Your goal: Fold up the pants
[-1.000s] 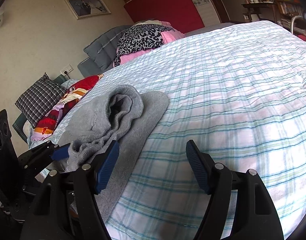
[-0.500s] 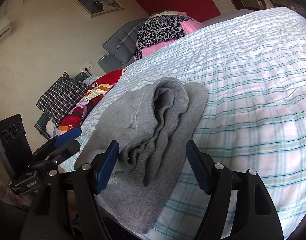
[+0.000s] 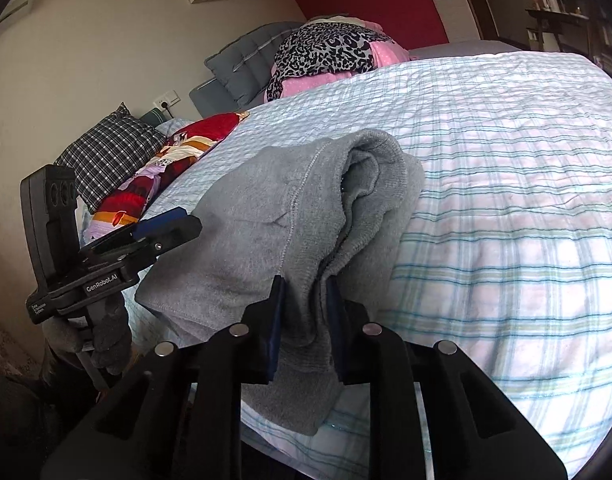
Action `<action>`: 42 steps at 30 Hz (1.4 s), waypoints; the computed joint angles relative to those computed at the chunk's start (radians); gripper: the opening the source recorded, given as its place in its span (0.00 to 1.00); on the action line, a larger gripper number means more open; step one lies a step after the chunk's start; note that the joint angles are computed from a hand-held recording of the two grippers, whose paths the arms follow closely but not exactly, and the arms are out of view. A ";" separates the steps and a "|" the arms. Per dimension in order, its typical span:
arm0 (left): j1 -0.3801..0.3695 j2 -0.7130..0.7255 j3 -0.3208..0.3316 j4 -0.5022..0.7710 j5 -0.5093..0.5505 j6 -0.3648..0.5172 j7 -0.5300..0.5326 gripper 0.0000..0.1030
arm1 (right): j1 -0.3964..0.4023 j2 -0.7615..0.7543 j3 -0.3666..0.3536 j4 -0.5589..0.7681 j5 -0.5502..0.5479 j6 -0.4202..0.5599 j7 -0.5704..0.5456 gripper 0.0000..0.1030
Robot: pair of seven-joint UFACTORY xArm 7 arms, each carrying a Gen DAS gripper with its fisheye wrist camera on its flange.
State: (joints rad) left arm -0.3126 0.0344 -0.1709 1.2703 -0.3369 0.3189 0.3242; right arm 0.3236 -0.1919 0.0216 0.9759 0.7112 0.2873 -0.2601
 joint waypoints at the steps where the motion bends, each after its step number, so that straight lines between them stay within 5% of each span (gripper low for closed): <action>1: -0.001 -0.003 -0.005 -0.005 -0.026 -0.002 0.032 0.60 | -0.007 -0.009 0.008 -0.014 -0.018 0.000 0.021 0.20; 6: -0.016 -0.007 -0.022 -0.029 -0.141 0.032 0.191 0.60 | 0.027 -0.011 -0.023 -0.051 0.069 -0.013 -0.012 0.20; 9: -0.040 -0.009 -0.027 -0.084 -0.053 -0.010 0.180 0.63 | 0.025 -0.011 -0.030 -0.047 0.108 0.001 -0.037 0.25; 12: -0.057 -0.012 -0.029 -0.158 0.039 -0.138 0.133 0.64 | -0.017 -0.019 0.001 -0.046 0.013 -0.016 0.032 0.40; 16: -0.050 -0.009 -0.033 -0.138 -0.086 -0.108 0.200 0.64 | -0.086 -0.026 0.054 -0.038 -0.219 -0.131 0.192 0.41; 20: -0.055 -0.026 -0.034 -0.139 -0.136 -0.087 0.243 0.64 | 0.034 0.056 -0.055 0.088 -0.094 -0.136 -0.001 0.41; 24: -0.079 -0.052 -0.035 -0.140 -0.272 -0.049 0.382 0.64 | 0.004 0.184 -0.043 0.246 -0.054 -0.049 -0.102 0.41; 31: -0.097 -0.034 -0.034 -0.132 -0.272 -0.030 0.400 0.63 | -0.054 0.328 -0.049 0.359 -0.379 0.059 0.198 0.41; 34: -0.098 -0.024 -0.036 -0.127 -0.260 -0.030 0.404 0.62 | -0.111 0.343 0.011 0.326 -0.348 0.017 0.181 0.43; 38: -0.102 -0.020 -0.045 -0.141 -0.243 -0.052 0.400 0.61 | -0.120 0.356 0.015 0.320 -0.483 -0.001 0.311 0.55; 42: -0.102 -0.027 -0.046 -0.145 -0.252 -0.045 0.404 0.60 | -0.165 0.366 0.056 0.330 -0.482 0.006 0.329 0.58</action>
